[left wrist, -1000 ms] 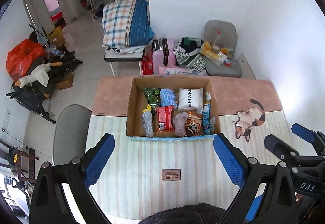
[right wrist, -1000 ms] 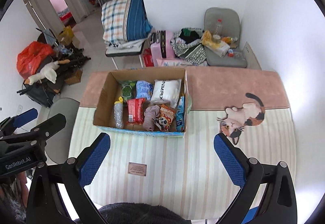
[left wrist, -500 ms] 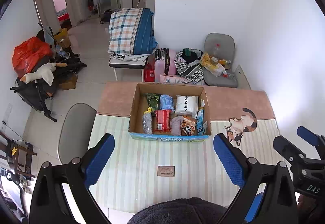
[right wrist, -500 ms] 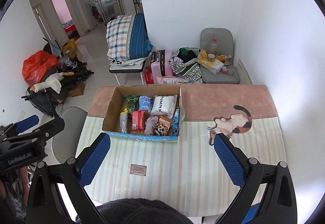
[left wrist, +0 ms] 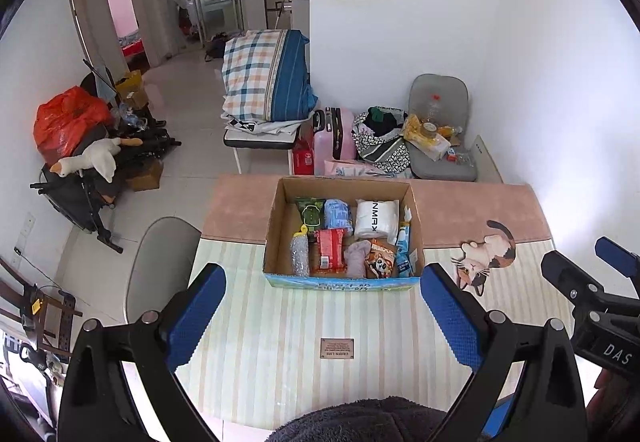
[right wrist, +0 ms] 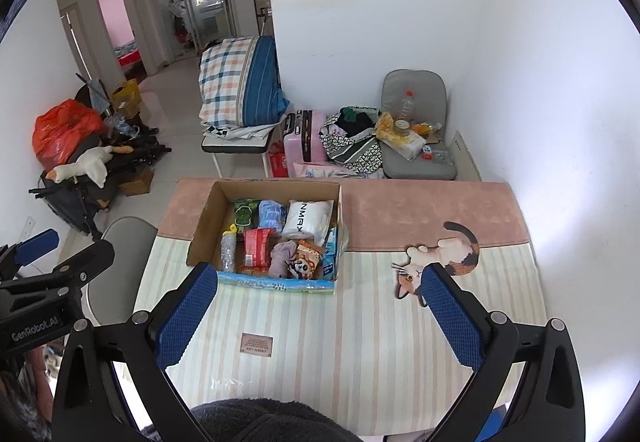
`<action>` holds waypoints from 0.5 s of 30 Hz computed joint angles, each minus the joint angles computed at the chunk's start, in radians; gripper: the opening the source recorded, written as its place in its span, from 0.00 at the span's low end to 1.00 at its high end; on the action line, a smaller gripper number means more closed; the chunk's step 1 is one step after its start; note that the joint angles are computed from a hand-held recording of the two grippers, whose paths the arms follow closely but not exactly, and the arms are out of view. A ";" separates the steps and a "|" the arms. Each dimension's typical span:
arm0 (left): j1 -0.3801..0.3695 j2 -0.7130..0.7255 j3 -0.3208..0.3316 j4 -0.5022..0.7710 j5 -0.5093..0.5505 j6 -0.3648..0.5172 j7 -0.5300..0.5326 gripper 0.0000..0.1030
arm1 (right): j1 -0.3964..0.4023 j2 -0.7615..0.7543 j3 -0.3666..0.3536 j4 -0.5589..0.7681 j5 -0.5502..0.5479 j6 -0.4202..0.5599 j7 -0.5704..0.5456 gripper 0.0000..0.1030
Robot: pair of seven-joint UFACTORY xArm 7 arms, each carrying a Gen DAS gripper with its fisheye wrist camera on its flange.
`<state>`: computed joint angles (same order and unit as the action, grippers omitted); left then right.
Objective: Organize soft objects
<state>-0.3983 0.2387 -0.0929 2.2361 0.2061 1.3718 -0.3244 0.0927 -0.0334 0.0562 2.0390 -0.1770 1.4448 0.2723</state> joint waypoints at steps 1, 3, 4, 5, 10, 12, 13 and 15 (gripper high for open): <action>0.000 0.001 0.001 0.001 0.002 -0.002 0.000 0.97 | -0.001 0.002 0.000 0.003 -0.003 -0.001 0.003 1.00; 0.003 -0.001 0.002 -0.002 -0.001 -0.007 0.001 0.97 | 0.001 0.007 0.000 0.012 -0.011 0.001 0.006 1.00; 0.005 -0.001 0.001 -0.001 -0.004 -0.009 0.001 0.97 | 0.003 0.012 0.002 0.018 -0.015 0.000 0.007 1.00; 0.006 0.003 0.002 0.004 -0.005 -0.008 0.004 0.97 | 0.004 0.014 0.002 0.021 -0.019 -0.002 0.009 1.00; 0.006 0.005 0.003 0.007 -0.004 -0.005 0.005 0.97 | 0.012 0.025 0.004 0.040 -0.032 -0.004 0.023 1.00; 0.006 0.002 0.004 0.002 -0.004 -0.010 0.004 0.97 | 0.014 0.025 0.003 0.039 -0.034 -0.006 0.025 1.00; 0.007 0.000 0.003 -0.002 -0.005 -0.013 0.006 0.97 | 0.015 0.025 0.003 0.039 -0.034 -0.006 0.025 1.00; 0.009 0.002 0.004 0.001 -0.003 -0.015 0.010 0.97 | 0.016 0.026 0.003 0.041 -0.039 -0.006 0.028 1.00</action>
<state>-0.3895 0.2411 -0.0892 2.2373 0.2028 1.3573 -0.3142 0.1090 -0.0070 0.0593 2.0802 -0.2160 1.4390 0.2999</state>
